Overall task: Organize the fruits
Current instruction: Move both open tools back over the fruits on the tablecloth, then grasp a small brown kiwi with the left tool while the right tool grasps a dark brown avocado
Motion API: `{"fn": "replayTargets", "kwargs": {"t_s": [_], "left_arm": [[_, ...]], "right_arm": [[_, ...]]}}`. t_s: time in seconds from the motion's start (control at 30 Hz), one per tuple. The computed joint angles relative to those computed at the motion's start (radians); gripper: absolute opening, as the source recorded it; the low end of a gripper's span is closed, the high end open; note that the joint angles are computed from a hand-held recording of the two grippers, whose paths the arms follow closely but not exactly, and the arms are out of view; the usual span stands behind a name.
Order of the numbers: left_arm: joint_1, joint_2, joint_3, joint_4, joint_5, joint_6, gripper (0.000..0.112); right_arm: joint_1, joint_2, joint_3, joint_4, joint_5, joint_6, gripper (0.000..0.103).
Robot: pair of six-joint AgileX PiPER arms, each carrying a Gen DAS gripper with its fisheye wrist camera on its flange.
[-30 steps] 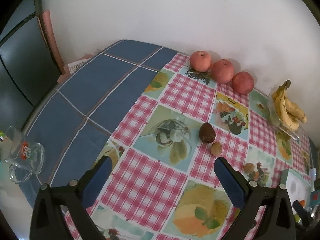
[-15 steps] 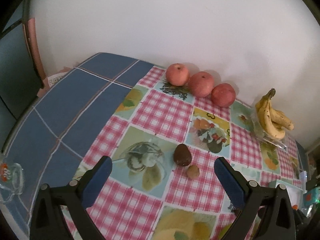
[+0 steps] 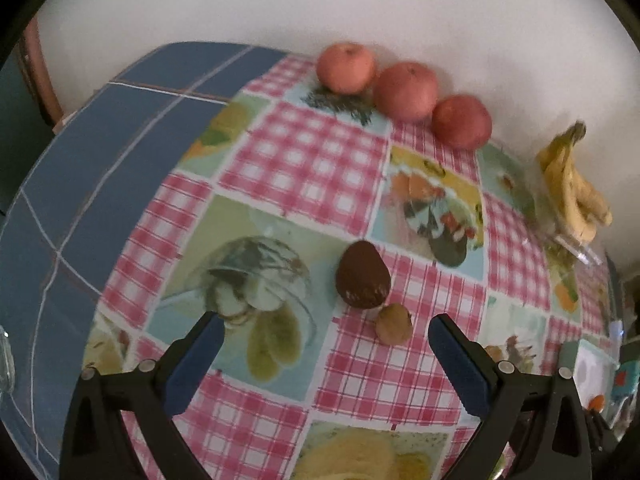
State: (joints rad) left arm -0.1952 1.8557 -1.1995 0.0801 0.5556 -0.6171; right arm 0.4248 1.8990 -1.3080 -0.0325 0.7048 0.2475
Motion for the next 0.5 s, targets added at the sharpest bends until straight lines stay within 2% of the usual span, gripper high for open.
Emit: {"fn": "replayTargets", "kwargs": {"t_s": [0.37,0.5], "left_arm": [[-0.056,0.134,-0.108,0.003,0.048,-0.013,0.102],[-0.082,0.153,-0.141,0.076,0.079,-0.069,0.102]], "right_arm": [[0.023,0.085,-0.033,0.005,0.012,-0.003,0.087],[0.033,0.095,-0.03,-0.026,0.003,0.02,0.087]]}}
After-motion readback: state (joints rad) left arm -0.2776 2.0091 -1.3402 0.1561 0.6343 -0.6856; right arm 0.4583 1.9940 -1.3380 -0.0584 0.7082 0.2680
